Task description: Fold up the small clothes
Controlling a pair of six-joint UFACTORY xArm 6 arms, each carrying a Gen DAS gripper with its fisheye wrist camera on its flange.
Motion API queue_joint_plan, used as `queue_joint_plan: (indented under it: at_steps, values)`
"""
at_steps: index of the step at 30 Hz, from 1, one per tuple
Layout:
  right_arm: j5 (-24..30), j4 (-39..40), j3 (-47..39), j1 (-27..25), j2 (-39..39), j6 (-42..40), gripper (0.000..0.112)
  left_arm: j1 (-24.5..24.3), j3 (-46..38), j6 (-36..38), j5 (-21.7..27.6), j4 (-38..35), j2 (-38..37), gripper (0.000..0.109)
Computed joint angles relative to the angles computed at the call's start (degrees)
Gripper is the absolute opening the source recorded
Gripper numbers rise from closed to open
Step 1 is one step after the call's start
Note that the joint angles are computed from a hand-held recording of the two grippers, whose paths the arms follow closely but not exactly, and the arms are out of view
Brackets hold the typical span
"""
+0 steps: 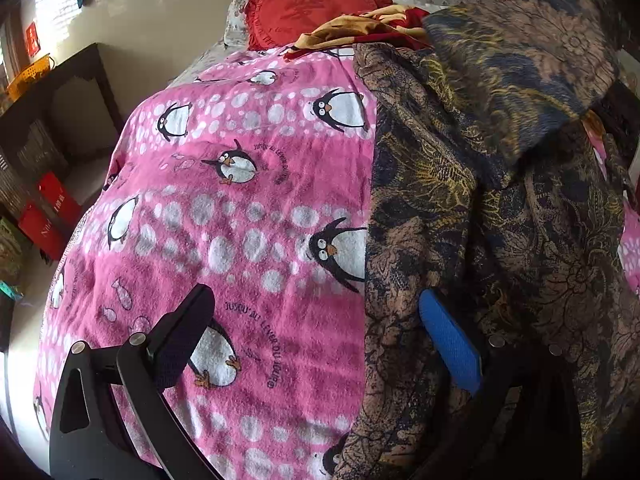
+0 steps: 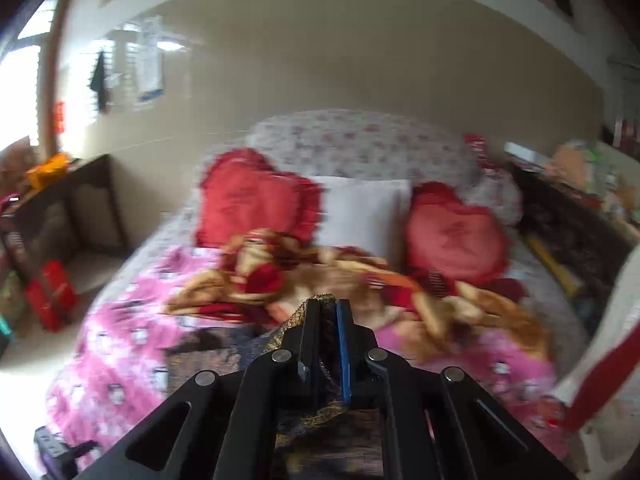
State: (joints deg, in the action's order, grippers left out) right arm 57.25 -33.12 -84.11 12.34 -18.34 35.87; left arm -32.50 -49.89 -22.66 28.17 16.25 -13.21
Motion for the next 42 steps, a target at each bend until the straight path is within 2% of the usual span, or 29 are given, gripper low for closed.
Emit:
queue_joint_plan:
  at_steps: [4, 6, 8, 9, 10, 11, 13, 14, 15, 17, 20, 24, 25, 26, 27, 28, 29, 30, 31, 33, 34, 36, 38, 40, 42]
  values:
    - [5.0, 1.7, 6.2, -8.0, -1.3, 0.1, 0.007, 0.7, -0.1, 0.4, 0.8, -0.9, 0.4, 0.103]
    - [7.8, 0.2, 9.4, -10.2, -0.4, 1.5, 0.007, 1.3, -0.2, 0.4, 1.4, -0.5, 0.6, 0.103]
    - [12.9, 1.2, 11.0, -12.0, 1.9, 1.1, 0.007, 1.8, 0.1, 0.3, 1.6, 0.5, 0.4, 0.103]
    - [13.0, 2.0, 12.0, -12.3, 1.8, 1.1, 0.009, 2.1, 0.3, 0.1, 1.7, 1.0, 0.3, 0.103]
    - [10.7, 2.8, 13.6, -12.0, 0.6, 1.5, 0.011, 2.4, 0.6, 0.1, 1.7, 1.0, 0.1, 0.103]
    - [6.6, 3.3, 15.4, -11.0, -0.7, 1.7, 0.015, 2.6, 0.7, 0.4, 1.7, 0.5, 0.0, 0.103]
    - [-0.4, 6.8, 16.0, -8.5, -1.4, -1.7, 0.034, 2.9, 1.0, 0.8, 1.6, -0.7, -0.1, 0.103]
    - [-5.3, 11.8, 15.7, -7.0, -0.7, -6.4, 0.055, 3.0, 0.9, 1.3, 1.3, -1.8, 0.0, 0.103]
    - [-8.8, 16.7, 14.9, -5.4, 0.5, -10.7, 0.064, 3.0, 1.0, 1.6, 0.7, -2.8, 0.0, 0.103]
    - [-13.3, 26.9, 10.5, -1.3, 5.7, -20.4, 0.065, 2.9, 1.6, 3.6, -0.9, -6.4, -0.6, 0.103]
    - [-11.3, 33.2, -0.4, 4.3, 17.4, -28.1, 0.065, 2.1, 2.2, 7.7, -2.8, -12.2, -1.0, 0.103]
    - [-3.1, 28.7, -13.2, 8.7, 29.9, -29.1, 0.065, 0.7, 1.0, 4.6, -1.9, -6.1, 0.9, 0.103]
    - [-0.2, 26.4, -16.2, 9.4, 32.8, -27.8, 0.064, 0.5, 0.8, 3.5, -1.7, -4.4, 1.4, 0.103]
    - [3.6, 24.1, -19.6, 9.9, 35.9, -26.4, 0.053, 0.4, 0.5, 2.6, -1.4, -2.8, 2.1, 0.103]
    - [5.8, 23.2, -21.9, 9.7, 38.3, -26.0, 0.03, 0.4, 0.4, 3.3, -1.4, -3.2, 2.6, 0.1]
    - [6.9, 21.4, -22.7, 9.7, 39.6, -24.4, 0.027, 0.4, 0.5, 5.3, -1.8, -5.1, 3.0, 0.098]
    - [5.6, 21.6, -21.9, 9.2, 39.2, -23.2, 0.02, 0.4, 0.6, 7.3, -2.3, -6.8, 3.1, 0.094]
    - [4.0, 24.1, -21.2, 8.5, 38.5, -23.0, 0.007, 0.6, 0.9, 10.0, -3.1, -9.2, 2.8, 0.085]
    - [2.1, 27.8, -20.6, 7.6, 37.6, -22.9, 0.007, 0.8, 1.1, 13.7, -3.6, -12.6, 2.5, 0.077]
    - [-1.7, 33.6, -19.9, 6.6, 36.3, -24.1, 0.006, 1.9, 0.6, 19.9, -2.5, -19.4, 1.9, 0.048]
    - [-3.3, 37.1, -20.1, 6.4, 35.9, -25.4, 0.005, 3.0, 0.4, 23.9, -1.8, -24.9, 1.3, 0.044]
    - [-4.8, 43.7, -22.3, 6.3, 36.9, -27.4, 0.005, 5.9, -0.1, 27.4, 0.1, -31.4, 0.4, 0.043]
    - [-5.9, 46.6, -26.3, 7.2, 39.8, -27.2, 0.0, 9.1, -0.1, 25.6, 1.2, -31.1, -0.4, 0.043]
    - [-8.1, 52.2, -29.0, 7.7, 43.0, -28.2, 0.0, 11.7, -0.4, 23.0, 2.3, -29.4, -0.6, 0.043]
    - [-9.5, 51.0, -30.0, 9.5, 45.1, -25.2, 0.0, 13.3, -0.7, 23.7, 3.6, -31.3, -0.8, 0.043]
